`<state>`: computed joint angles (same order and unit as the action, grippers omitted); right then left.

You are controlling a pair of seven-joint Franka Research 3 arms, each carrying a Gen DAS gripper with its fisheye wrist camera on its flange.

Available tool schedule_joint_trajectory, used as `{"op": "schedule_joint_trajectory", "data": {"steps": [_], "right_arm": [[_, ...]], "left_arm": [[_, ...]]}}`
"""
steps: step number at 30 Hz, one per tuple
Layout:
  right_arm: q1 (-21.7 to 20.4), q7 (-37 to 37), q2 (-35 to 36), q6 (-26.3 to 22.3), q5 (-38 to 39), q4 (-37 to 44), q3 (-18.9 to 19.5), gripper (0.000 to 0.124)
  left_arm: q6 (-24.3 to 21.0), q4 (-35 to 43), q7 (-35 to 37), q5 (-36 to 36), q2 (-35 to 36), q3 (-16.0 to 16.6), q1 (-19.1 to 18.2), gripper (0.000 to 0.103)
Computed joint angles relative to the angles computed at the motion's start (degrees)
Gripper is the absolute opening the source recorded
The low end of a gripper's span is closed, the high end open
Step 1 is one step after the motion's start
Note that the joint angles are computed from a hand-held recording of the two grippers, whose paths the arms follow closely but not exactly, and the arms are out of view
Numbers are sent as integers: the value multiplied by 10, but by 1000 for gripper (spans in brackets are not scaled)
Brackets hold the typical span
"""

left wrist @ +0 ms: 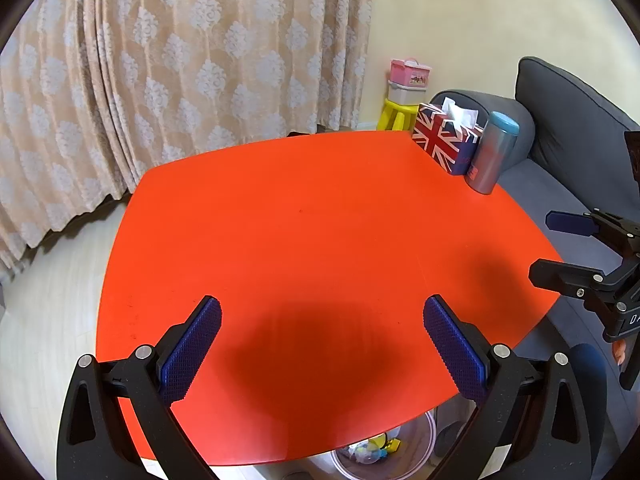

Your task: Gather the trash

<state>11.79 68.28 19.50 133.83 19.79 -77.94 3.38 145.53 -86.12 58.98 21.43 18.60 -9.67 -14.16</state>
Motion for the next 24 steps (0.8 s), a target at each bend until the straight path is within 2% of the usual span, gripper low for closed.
{"op": "schedule_joint_trajectory", "data": {"steps": [24], "right_arm": [[0,1,1,-2,0,2,0,100]], "left_arm": [[4,5,-3,0,8,-1,-5,97]]}}
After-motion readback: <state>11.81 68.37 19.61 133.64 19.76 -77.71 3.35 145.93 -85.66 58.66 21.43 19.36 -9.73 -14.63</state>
